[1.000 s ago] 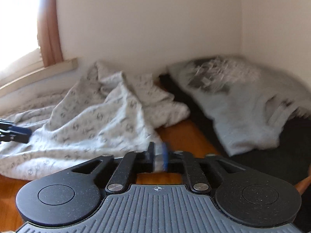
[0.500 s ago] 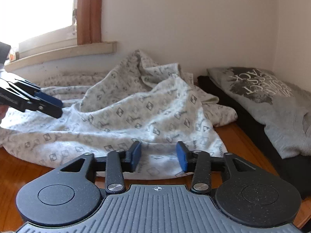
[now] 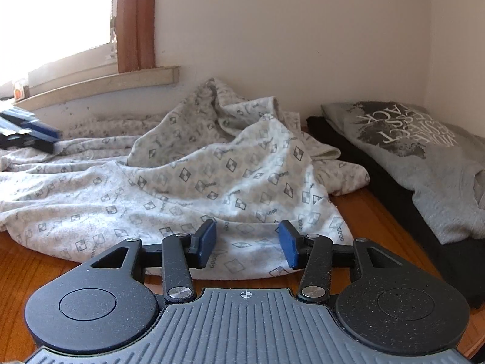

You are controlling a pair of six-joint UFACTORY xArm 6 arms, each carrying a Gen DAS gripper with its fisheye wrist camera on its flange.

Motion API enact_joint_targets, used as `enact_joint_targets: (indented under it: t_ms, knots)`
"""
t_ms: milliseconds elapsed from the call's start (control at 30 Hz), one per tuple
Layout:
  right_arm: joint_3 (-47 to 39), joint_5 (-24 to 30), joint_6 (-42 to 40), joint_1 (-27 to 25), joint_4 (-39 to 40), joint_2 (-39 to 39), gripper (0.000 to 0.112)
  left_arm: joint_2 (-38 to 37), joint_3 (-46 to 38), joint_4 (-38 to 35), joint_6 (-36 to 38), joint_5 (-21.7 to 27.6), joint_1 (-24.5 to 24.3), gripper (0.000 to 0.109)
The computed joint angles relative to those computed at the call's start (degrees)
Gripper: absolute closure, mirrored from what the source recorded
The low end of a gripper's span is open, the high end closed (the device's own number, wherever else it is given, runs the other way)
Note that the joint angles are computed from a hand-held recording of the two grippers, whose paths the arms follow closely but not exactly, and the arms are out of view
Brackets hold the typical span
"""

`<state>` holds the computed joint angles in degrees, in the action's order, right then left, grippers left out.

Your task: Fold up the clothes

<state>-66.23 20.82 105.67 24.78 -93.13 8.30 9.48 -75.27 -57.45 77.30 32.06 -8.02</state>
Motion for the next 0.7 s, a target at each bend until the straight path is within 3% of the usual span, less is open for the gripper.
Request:
enact_joint_targets:
  t_ms: [167, 367, 533, 700]
  knots:
    - [0.0, -0.2, 0.3, -0.1, -0.1, 0.0, 0.065, -7.6, 9.5, 2.7, 1.4, -1.4, 7.3, 0.058]
    - [0.1, 0.5, 0.3, 0.3, 0.3, -0.1, 0.065, -13.9, 16.6, 0.9, 3.0, -1.9, 16.9, 0.052]
    - [0.1, 0.2, 0.4, 0.1, 0.0, -0.1, 0.065, -15.2, 18.1, -0.4, 1.9, -1.8, 22.8, 0.050]
    - [0.0, 0.5, 0.5, 0.2, -0.1, -0.1, 0.065, -13.0, 16.6, -0.8, 0.1, -2.8, 24.6, 0.049]
